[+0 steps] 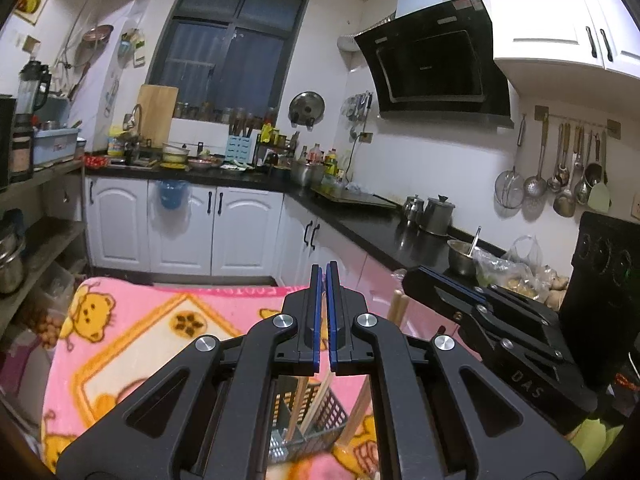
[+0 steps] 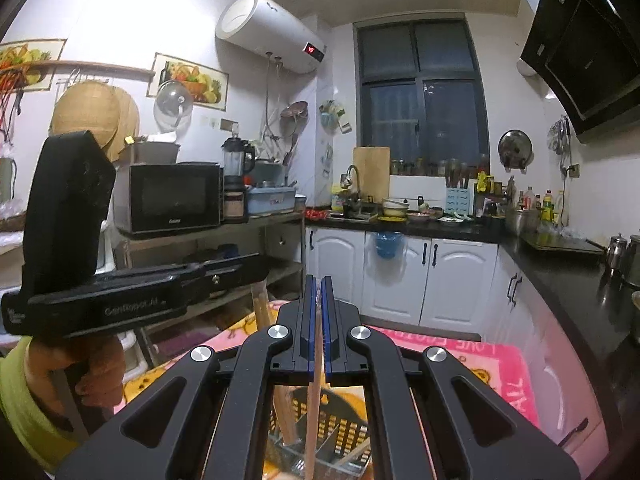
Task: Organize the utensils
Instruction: 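Lower the chopsticks into the caddy slots and open both grippers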
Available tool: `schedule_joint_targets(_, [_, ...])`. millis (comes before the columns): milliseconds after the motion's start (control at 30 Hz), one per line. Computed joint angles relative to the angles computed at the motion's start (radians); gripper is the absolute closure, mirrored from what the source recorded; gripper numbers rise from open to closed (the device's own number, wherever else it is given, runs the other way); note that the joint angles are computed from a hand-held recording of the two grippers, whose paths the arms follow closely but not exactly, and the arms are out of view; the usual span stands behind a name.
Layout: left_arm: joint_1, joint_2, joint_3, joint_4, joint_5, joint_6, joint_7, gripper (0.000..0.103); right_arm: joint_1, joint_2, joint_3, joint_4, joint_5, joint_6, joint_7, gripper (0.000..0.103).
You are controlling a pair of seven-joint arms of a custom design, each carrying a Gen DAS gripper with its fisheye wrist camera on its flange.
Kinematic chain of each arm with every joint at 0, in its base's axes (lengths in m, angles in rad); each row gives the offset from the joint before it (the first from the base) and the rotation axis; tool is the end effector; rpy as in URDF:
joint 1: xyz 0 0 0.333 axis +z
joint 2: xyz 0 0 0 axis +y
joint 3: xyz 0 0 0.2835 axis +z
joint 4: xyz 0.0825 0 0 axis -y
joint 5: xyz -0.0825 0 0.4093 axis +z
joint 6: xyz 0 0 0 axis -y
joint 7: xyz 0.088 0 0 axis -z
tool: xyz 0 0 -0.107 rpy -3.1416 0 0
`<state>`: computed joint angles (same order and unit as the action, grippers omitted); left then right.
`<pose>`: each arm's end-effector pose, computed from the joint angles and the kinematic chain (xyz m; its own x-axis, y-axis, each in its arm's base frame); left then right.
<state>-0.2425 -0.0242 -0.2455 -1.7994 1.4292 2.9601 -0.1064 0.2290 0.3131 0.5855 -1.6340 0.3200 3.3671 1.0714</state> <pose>0.5103 -0.3480 0.6000 -0.2485 -0.9486 0.1959 -0.2695 -0.1265 -0.9546 0.5355 0.4285 0.5936 0.6770 -0.7356 0.0228 -0.0746 -0.0994 -0.9922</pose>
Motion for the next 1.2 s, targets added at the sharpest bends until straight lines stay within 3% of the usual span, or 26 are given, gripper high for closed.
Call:
schedule_joint_targets(167, [-0.004, 0.035, 0.007, 0.036, -0.016, 0.003, 0.019, 0.102, 0.108, 0.045, -0.121, 0.083, 0.041, -0.008, -0.026, 0.100])
schedule_joint_targets(267, [-0.014, 0.064, 0.015, 0.059, -0.001, -0.001, 0.018, 0.102, 0.228, 0.064, -0.258, 0.124, 0.098, -0.012, -0.055, 0.100])
schedule_joint_targets(633, [-0.031, 0.135, 0.060, 0.061, -0.039, 0.033, 0.044, 0.102, 0.400, 0.148, -0.471, 0.204, 0.220, -0.061, -0.094, 0.100])
schedule_joint_targets(900, [-0.039, 0.160, 0.076, 0.029, -0.140, 0.007, 0.126, 0.102, 0.442, 0.163, -0.531, 0.195, 0.240, -0.091, -0.055, 0.100])
schedule_joint_targets(1067, [-0.039, 0.159, 0.079, -0.001, -0.193, -0.005, 0.169, 0.102, 0.430, 0.155, -0.519, 0.164, 0.236, -0.090, -0.035, 0.100])
schedule_joint_targets(1200, [-0.040, 0.157, 0.078, -0.018, -0.224, -0.023, 0.208, 0.102, 0.461, 0.148, -0.561, 0.139, 0.237, -0.096, -0.006, 0.100])
